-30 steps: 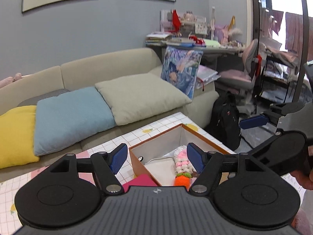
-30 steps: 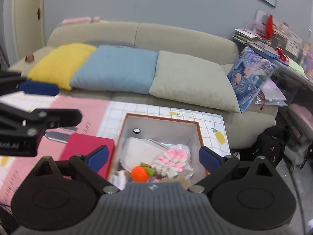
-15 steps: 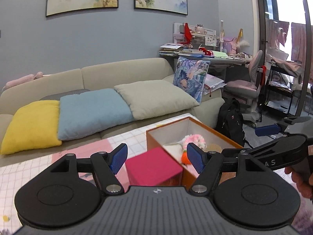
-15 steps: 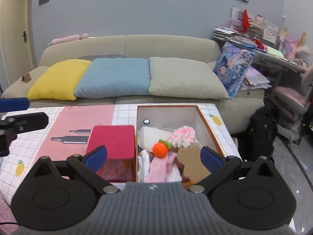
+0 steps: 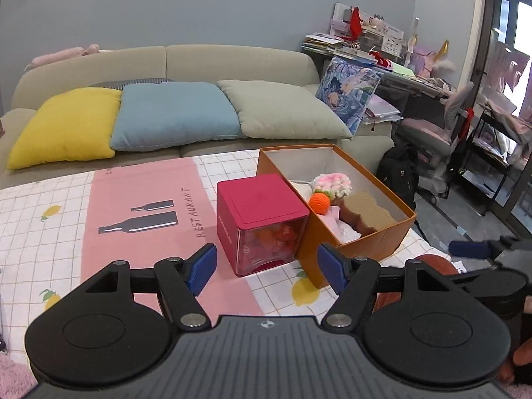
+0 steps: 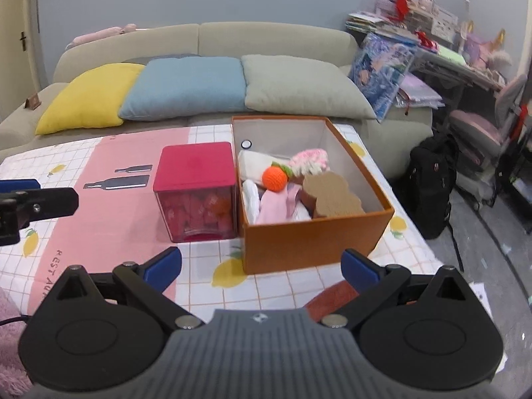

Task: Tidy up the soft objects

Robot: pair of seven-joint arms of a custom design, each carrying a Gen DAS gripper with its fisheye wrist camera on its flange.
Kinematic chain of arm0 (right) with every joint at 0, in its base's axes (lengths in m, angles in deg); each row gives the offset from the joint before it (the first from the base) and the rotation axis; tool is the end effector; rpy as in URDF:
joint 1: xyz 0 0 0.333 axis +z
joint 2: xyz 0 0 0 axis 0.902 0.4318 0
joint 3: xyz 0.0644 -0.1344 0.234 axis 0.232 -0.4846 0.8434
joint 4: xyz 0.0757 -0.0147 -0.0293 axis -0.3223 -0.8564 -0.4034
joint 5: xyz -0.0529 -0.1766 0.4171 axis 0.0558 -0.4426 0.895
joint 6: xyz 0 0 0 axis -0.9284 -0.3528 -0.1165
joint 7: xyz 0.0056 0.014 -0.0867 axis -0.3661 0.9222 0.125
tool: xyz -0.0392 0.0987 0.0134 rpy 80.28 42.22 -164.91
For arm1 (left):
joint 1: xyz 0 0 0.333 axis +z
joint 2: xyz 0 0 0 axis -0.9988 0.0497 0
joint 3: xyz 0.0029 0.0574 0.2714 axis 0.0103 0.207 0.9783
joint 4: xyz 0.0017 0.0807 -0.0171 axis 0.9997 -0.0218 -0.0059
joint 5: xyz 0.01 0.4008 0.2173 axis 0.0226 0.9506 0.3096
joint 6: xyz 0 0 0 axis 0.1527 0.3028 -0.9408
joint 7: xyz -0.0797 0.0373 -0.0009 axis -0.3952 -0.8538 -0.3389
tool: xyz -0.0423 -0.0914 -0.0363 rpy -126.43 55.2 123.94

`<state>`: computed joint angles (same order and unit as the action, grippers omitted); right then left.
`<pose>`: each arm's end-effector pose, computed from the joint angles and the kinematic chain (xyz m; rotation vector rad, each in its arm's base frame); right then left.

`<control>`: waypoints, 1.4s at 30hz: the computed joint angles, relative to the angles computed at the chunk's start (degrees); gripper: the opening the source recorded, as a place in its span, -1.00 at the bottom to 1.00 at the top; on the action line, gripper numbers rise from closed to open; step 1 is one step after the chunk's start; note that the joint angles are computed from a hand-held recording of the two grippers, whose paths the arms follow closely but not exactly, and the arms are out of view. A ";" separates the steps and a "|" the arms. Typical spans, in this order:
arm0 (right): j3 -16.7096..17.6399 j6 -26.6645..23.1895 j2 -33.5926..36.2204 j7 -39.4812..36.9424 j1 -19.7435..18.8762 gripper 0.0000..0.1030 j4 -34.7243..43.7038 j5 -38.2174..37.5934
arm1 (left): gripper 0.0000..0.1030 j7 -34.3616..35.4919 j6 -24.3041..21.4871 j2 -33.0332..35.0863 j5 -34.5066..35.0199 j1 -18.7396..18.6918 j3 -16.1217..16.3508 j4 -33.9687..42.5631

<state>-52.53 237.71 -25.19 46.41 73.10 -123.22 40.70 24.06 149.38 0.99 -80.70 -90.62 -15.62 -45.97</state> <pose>0.6820 0.0680 0.4364 -1.7730 1.7045 -0.7459 0.6828 -0.2044 0.4498 -1.5777 1.8898 -1.0575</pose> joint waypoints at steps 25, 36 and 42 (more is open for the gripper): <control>-0.01 -4.80 1.53 1.97 0.95 0.94 1.79 -2.01 | 0.74 -4.63 -11.44 0.73 6.52 -2.41 2.97 2.45; -0.12 -4.39 1.41 3.01 1.12 0.94 1.66 -3.16 | 0.74 -4.59 -11.52 0.75 6.55 -2.39 2.94 2.53; -0.11 -4.21 1.34 3.07 1.06 0.94 1.51 -3.18 | 0.74 -4.25 -11.74 0.81 6.29 -2.26 2.91 2.76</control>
